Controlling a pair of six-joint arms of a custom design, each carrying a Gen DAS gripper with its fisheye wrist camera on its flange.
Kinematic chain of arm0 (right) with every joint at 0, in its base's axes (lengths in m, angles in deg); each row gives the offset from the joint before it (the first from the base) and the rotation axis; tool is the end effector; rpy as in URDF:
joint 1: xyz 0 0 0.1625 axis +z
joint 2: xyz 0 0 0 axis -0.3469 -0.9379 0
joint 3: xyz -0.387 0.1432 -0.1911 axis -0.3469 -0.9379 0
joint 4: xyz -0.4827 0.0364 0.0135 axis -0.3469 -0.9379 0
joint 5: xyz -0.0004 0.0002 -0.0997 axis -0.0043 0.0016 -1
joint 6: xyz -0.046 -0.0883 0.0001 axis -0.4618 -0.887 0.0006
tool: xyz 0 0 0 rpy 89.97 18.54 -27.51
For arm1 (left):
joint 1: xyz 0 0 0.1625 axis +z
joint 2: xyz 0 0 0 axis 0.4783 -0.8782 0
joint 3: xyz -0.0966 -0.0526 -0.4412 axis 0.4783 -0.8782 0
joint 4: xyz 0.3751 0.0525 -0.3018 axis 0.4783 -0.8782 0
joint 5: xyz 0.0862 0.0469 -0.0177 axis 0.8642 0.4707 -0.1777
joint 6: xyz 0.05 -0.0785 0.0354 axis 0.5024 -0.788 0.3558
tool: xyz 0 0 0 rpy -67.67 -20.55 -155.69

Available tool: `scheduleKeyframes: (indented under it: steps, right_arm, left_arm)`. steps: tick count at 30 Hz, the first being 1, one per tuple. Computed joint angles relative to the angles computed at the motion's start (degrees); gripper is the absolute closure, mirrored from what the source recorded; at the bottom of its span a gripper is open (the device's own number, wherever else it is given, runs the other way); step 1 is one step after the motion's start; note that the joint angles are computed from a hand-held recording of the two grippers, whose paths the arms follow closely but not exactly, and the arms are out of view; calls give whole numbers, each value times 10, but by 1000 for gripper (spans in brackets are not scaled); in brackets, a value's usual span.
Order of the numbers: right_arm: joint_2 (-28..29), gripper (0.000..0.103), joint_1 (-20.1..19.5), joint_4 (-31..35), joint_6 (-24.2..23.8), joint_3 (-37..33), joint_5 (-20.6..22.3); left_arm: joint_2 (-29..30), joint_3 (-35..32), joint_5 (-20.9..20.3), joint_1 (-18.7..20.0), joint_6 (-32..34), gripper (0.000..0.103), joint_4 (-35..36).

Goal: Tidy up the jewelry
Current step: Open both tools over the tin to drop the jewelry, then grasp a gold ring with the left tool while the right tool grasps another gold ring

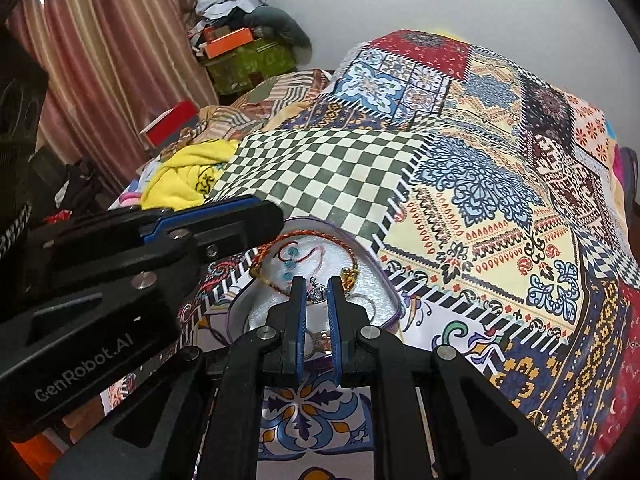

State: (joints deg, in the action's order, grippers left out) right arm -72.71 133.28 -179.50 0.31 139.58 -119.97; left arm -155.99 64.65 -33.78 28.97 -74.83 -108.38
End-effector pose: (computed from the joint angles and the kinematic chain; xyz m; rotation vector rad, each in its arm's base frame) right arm 0.3323 -0.5410 0.0312 0.8439 -2.5756 0.5717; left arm -0.1162 -0.5378 0.2420 0.5938 2.4853 -0.8573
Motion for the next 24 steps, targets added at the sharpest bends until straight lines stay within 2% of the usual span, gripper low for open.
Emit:
scheduleKeyframes:
  steps: [4,6,8,12,16,20,24]
  right_arm:
    - [0,90,5,-9,-7,2,-7]
    - [-1,71,8,-17,-7,4,-15]
    - [-1,61,12,-39,-12,8,-25]
    - [-12,61,16,-57,-16,18,-37]
    - [-34,61,14,-73,-10,37,-46]
    - [-65,61,9,-97,-12,65,-75]
    - [-101,61,-1,-115,-9,95,-107]
  left_arm:
    - [-6,-1,3,-2,-9,97,8]
    - [-11,0,6,-4,-14,95,9]
    - [-16,1,8,-6,-18,93,12]
    - [-28,5,15,-15,-23,80,12]
    - [-36,10,16,-29,-24,78,14]
    - [-31,12,9,-43,-20,73,18]
    - [-12,13,-5,-58,-18,73,26]
